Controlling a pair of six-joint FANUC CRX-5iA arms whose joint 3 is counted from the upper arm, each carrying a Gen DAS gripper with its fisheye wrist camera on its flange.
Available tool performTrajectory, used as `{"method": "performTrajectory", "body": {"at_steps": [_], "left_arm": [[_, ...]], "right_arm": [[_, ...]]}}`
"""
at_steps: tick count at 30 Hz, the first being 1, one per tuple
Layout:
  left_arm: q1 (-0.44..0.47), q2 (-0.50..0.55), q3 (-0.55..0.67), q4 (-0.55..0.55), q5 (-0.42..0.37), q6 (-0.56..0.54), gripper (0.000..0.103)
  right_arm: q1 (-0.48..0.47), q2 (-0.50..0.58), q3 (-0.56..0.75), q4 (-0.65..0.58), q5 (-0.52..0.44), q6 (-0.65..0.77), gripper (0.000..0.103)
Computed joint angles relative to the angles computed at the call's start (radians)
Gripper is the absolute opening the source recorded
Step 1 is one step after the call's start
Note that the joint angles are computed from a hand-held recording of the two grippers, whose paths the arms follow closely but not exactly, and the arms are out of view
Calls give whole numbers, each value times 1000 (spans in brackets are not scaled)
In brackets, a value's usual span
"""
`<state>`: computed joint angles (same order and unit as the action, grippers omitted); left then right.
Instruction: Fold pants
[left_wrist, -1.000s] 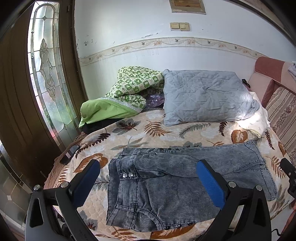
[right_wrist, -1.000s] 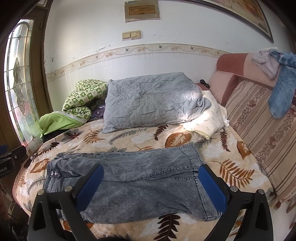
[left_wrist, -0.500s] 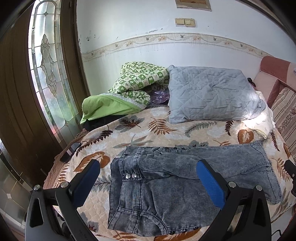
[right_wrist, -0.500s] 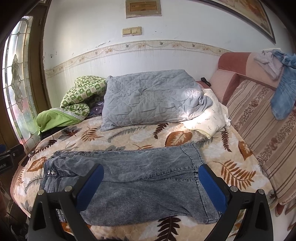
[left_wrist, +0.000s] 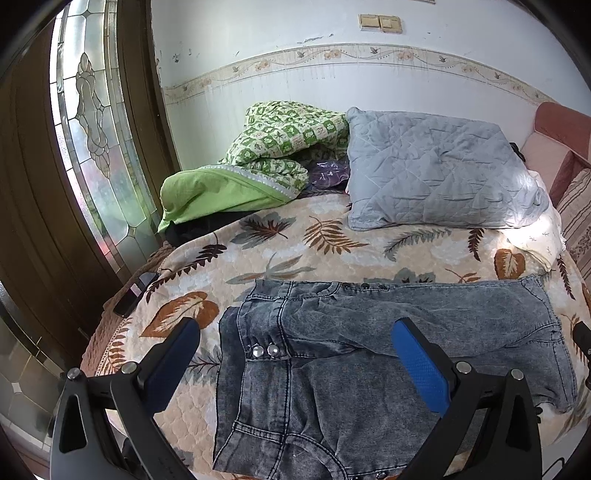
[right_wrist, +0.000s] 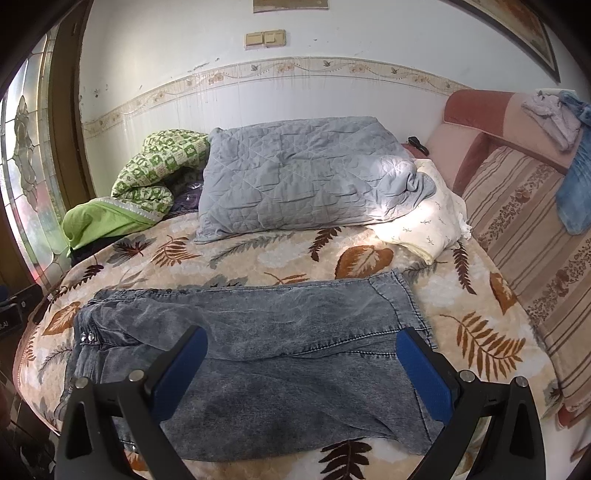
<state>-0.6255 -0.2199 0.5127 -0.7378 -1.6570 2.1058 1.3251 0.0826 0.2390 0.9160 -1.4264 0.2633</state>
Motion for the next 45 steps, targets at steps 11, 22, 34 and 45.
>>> {"method": "performTrajectory", "body": {"at_steps": [11, 22, 34, 45], "left_arm": [[415, 56, -82, 355, 97, -254, 103], [740, 291, 34, 607, 59, -439, 101], [830, 433, 86, 743, 28, -459, 59], [881, 457, 77, 850, 8, -461, 46]], "right_arm": [[-199, 11, 43, -158, 50, 171, 103], [-608, 201, 331, -616, 103, 421, 97], [-741, 408, 528, -783, 0, 499, 81], [-694, 452, 563, -689, -46, 535, 52]]}}
